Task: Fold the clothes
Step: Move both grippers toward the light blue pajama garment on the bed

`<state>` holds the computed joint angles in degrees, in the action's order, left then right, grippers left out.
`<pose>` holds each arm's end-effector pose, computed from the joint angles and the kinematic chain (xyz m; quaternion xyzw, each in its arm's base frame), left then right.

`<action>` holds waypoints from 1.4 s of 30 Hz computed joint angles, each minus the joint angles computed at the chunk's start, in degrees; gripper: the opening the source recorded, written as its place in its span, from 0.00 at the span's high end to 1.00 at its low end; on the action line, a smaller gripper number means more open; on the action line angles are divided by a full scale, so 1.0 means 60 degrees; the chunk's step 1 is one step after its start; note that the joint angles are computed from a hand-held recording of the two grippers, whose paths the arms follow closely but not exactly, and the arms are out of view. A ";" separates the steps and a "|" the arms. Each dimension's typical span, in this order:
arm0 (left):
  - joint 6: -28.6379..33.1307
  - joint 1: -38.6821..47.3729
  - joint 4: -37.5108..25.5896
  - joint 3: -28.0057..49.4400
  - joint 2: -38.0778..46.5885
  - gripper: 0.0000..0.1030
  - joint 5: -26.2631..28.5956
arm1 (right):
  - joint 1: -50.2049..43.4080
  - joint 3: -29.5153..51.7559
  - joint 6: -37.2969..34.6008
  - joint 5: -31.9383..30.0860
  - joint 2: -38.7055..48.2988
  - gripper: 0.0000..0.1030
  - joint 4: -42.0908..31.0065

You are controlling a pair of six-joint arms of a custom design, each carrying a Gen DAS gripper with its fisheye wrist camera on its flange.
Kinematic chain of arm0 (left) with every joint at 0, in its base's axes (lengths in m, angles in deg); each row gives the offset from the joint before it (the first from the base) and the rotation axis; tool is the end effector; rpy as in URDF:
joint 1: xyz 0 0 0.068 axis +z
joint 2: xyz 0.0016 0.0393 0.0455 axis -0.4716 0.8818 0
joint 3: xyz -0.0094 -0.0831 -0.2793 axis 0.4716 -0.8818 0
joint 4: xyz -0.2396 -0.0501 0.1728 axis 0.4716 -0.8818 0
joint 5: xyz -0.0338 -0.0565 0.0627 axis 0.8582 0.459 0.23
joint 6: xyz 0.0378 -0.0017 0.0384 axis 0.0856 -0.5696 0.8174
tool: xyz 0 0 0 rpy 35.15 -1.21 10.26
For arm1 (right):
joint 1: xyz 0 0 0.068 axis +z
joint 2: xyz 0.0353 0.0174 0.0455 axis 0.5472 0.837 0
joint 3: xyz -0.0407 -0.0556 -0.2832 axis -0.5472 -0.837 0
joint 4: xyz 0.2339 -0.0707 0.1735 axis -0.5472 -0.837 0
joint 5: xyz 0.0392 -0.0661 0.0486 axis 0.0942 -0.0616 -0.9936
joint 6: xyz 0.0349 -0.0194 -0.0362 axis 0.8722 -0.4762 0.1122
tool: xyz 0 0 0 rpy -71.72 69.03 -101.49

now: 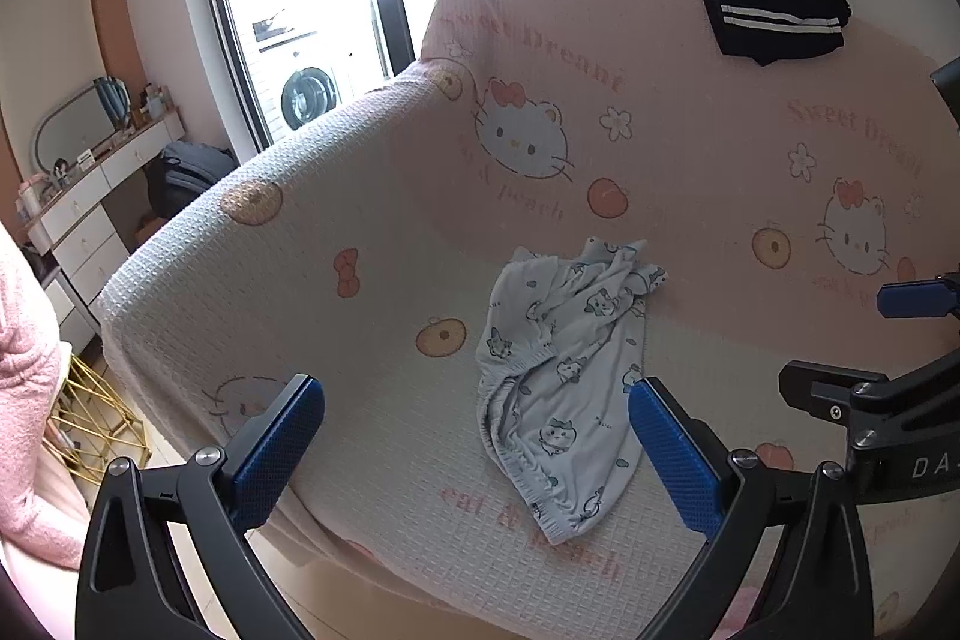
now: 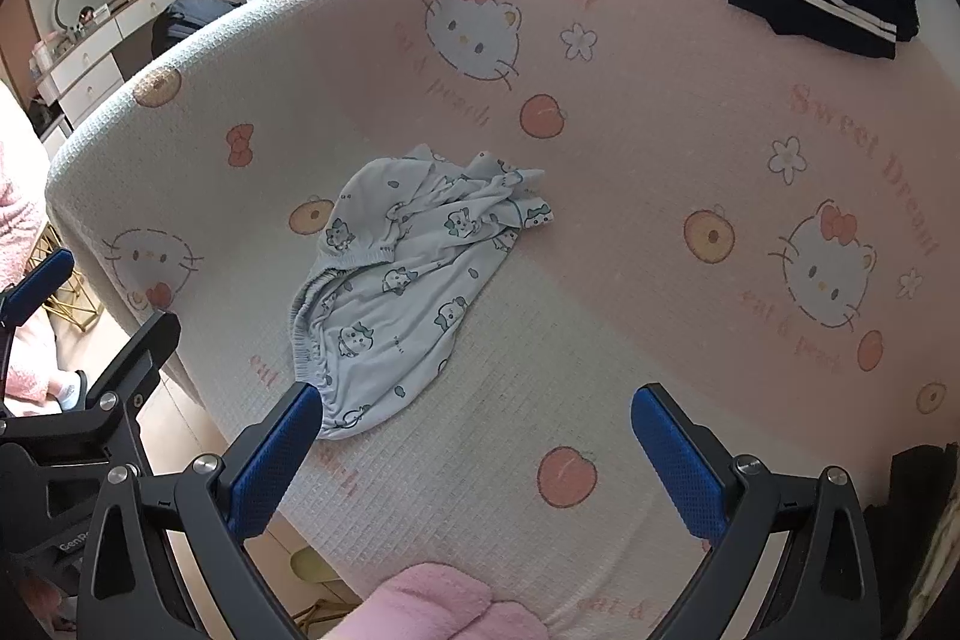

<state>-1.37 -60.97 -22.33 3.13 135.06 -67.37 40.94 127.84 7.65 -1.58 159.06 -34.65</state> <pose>0.1848 -0.0952 0.3238 -0.0200 0.9053 0.0984 0.4127 0.2654 0.0401 0.3120 -0.1778 0.9468 0.0419 0.2651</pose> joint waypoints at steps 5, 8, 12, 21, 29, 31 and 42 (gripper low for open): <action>-0.0027 0.0093 -0.0081 0.0040 0.0248 0.00 0.0212 | 0.0084 0.0421 0.0119 -0.0164 0.0435 0.00 -0.0382; 0.0115 0.0453 0.0185 -0.0117 0.0314 0.00 0.0537 | 0.0264 0.0383 0.0207 -0.0079 0.0516 0.00 -0.0222; 0.0447 0.1170 0.0576 -0.0098 0.0670 0.00 0.1235 | 0.0550 0.0107 0.0365 0.0177 0.0675 0.00 0.0182; 0.0842 0.1629 0.1641 -0.0422 0.1881 0.00 0.1556 | 0.0084 0.0083 0.0292 -0.0543 0.2098 0.00 0.1215; 0.1262 0.1849 0.2300 -0.0547 0.2818 0.00 0.1539 | -0.0280 -0.0141 0.0271 -0.1315 0.3166 0.00 0.1837; 0.1334 0.1913 0.2429 -0.0557 0.2970 0.00 0.1528 | -0.0364 -0.0173 0.0261 -0.1494 0.3266 0.00 0.1984; 0.2901 0.2468 0.4557 -0.1295 0.3535 0.00 0.1522 | -0.0077 0.2364 -0.0759 -0.2494 0.5608 0.01 0.0620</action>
